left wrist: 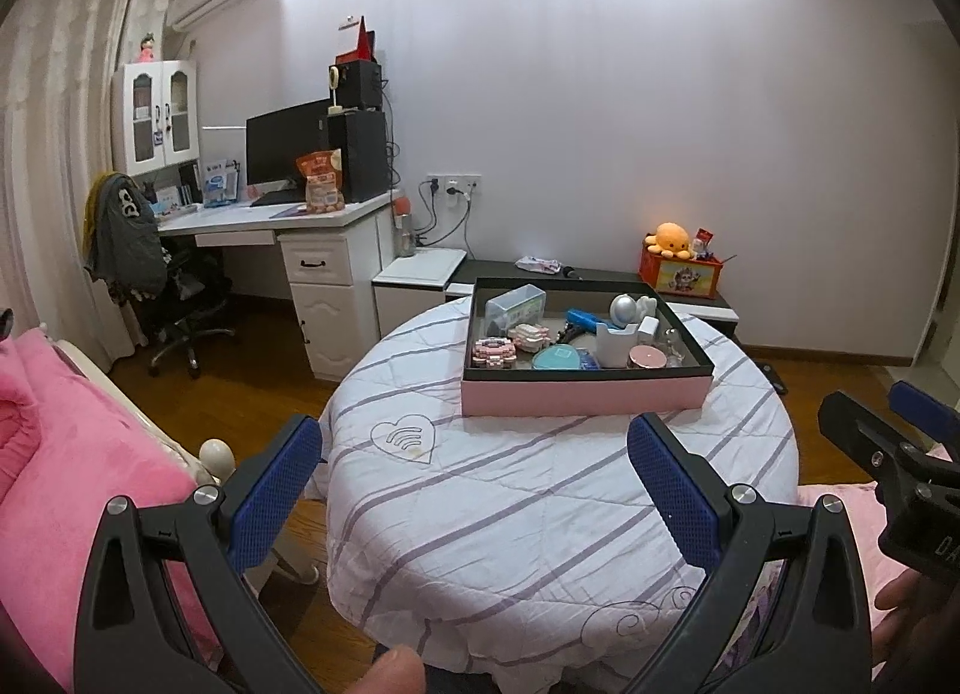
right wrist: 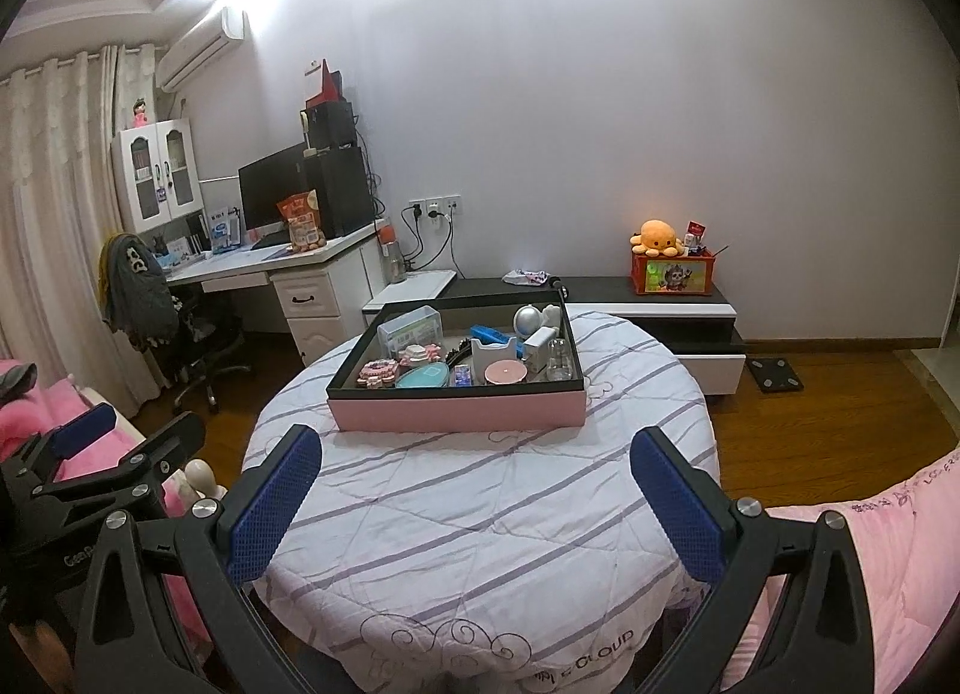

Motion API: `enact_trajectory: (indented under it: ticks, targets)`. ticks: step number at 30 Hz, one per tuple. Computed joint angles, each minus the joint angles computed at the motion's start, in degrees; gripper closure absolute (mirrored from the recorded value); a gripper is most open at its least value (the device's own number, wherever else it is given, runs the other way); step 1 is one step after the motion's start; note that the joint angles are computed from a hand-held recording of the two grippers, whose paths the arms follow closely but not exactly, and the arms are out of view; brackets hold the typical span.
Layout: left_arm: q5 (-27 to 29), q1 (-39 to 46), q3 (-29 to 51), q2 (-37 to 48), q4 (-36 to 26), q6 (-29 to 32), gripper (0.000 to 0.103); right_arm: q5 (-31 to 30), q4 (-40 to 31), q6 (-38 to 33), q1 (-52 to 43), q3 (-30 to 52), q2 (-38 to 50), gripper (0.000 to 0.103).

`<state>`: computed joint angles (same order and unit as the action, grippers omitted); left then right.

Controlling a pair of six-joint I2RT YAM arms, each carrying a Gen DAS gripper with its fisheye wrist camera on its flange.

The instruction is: Organize rigid objects

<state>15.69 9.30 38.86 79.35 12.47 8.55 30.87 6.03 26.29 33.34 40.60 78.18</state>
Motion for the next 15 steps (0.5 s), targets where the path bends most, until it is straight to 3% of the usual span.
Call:
enact_trajectory:
  ticks: [15]
  targets:
    - [-0.1,0.2,-1.6,-2.4,0.5,0.2,0.000,1.0,0.2,0.4,0.7,-0.9,-1.2,0.000]
